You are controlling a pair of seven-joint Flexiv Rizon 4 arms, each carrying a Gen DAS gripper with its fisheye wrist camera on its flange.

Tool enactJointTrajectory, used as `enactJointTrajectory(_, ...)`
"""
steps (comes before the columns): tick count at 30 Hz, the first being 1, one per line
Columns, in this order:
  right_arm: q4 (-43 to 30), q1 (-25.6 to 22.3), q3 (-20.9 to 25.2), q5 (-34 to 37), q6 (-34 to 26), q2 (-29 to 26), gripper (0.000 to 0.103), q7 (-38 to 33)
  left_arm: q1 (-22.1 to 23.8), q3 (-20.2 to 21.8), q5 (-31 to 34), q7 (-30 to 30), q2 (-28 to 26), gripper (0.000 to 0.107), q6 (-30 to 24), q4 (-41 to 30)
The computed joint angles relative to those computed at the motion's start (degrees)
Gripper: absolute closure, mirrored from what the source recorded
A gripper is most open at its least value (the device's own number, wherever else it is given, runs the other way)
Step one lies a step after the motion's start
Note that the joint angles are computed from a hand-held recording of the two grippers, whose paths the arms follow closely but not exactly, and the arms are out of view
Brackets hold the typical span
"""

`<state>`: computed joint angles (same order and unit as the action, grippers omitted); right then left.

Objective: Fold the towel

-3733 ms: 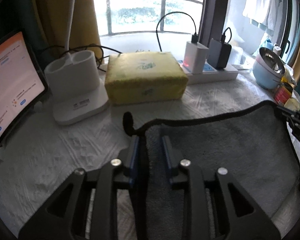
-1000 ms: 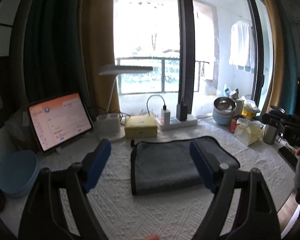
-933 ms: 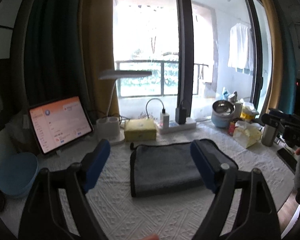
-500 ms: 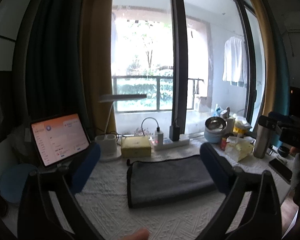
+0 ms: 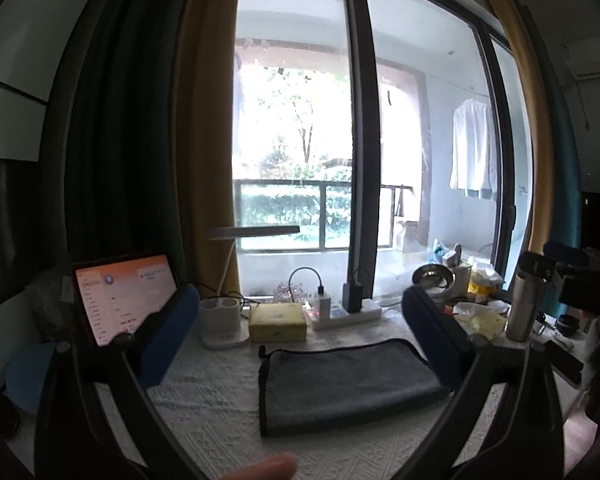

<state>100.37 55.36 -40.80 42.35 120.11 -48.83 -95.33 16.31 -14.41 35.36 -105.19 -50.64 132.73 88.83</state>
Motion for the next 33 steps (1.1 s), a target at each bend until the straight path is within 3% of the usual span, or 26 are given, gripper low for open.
enactJointTrajectory(12,-0.05,0.56,-0.45,-0.27,-0.01,-0.02,0.029,-0.52,-1.15,1.75,-3.14,1.83,0.01,0.004,1.97,1.09)
enactJointTrajectory(33,-0.01,0.63,-0.44,-0.2,-0.19,0.1,0.029,-0.61,-0.38,0.9,-1.51,0.52,0.11,0.005,1.21,0.99)
